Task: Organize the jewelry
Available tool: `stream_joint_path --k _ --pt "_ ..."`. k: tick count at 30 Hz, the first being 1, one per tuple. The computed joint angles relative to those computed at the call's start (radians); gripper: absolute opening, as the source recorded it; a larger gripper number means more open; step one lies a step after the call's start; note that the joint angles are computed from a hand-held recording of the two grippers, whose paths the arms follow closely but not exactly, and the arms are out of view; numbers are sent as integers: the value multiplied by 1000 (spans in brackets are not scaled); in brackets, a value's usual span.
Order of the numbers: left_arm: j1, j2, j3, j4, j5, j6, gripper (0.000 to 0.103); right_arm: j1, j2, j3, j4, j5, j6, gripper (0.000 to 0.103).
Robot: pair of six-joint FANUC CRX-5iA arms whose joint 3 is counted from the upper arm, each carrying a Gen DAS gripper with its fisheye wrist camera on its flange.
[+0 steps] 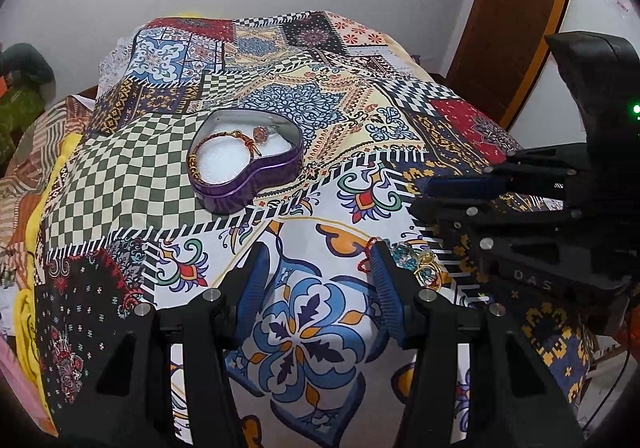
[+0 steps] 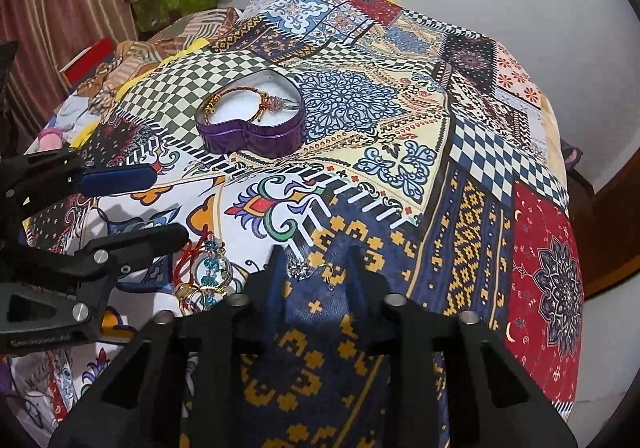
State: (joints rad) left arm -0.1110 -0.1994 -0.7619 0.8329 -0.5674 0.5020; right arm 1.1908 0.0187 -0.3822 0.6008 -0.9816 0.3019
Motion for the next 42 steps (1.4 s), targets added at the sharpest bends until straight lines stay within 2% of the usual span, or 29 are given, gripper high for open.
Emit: stream_joint_path --k 2,6,11,13,15,29,33,36,38,40,42 --pt "-5 -5 -9 21 9 -11 51 -1 -3 -5 0 12 2 10" --pt "-7 -19 -18 50 20 -23 51 7 -19 -27 28 13 -39 9" --pt "-3 -15 -1 39 -21 -32 40 22 -62 -64 59 23 -103 9" --pt "-8 -2 12 11 -28 -16 31 28 -78 -78 68 27 -122 9" --pt "-11 15 25 -12 -36 5 28 33 -102 -97 74 34 -144 9" --pt "-21 66 58 9 -88 44 26 64 -177 -165 89 30 -220 9" --pt "-44 47 54 5 -65 37 26 68 -189 -177 93 33 -232 9" --pt "-65 62 77 -62 -43 85 26 68 -194 -182 95 38 -237 9" --pt "-72 74 78 -57 -31 96 21 70 -197 -185 97 43 -242 9" --pt "-64 95 77 13 -68 71 7 75 -199 -187 102 43 -246 9" --pt "-61 101 74 42 -85 66 4 79 -199 -187 105 42 -246 9"
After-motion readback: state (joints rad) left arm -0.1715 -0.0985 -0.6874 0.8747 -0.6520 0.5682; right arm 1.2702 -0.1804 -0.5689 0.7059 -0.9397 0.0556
